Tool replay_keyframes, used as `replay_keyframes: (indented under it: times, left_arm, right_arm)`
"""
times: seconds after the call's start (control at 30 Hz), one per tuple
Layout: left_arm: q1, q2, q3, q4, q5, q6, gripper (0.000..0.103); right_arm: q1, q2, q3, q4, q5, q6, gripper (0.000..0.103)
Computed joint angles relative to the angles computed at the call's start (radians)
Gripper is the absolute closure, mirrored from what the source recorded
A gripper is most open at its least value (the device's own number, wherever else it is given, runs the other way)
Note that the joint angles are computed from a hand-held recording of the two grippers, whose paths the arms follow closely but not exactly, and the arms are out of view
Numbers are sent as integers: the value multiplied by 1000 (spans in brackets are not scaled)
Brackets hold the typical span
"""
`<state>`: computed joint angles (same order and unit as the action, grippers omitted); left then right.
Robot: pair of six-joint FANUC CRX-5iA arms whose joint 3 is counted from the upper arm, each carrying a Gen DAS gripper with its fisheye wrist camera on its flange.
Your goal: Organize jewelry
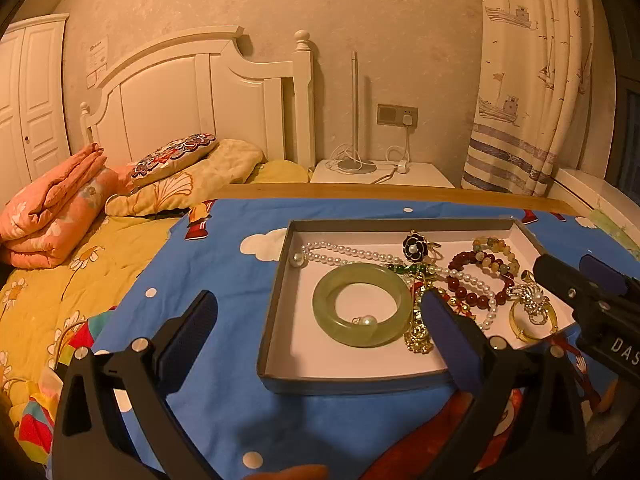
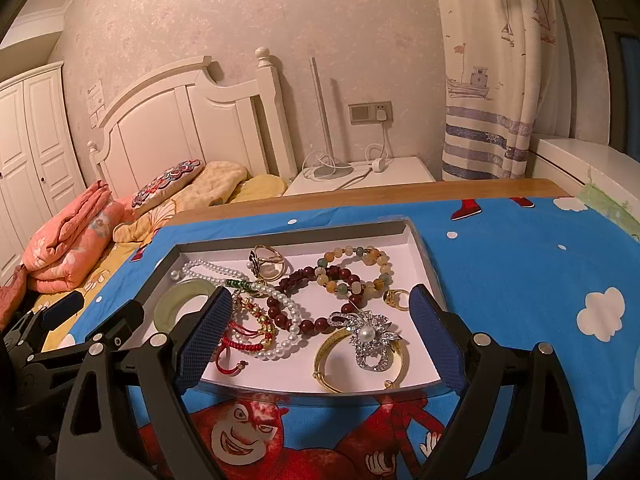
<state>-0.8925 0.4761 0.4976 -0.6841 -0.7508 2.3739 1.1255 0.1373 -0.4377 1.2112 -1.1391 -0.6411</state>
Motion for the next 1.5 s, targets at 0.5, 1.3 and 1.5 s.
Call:
replay_keyframes:
  times: [0.5,1.3,1.5]
  left_arm:
    - [-1,0,1,-2,-2,2,2]
    - [0,-3,-2,-8,-4,3,2]
    - [-4,-3,-1,-22,-8,13,2]
  right_arm:
    - [0,0,0,0,-2,1,17]
    - [1,1,0,1,-3,2,17]
    - [3,3,2,1,-12,6,17]
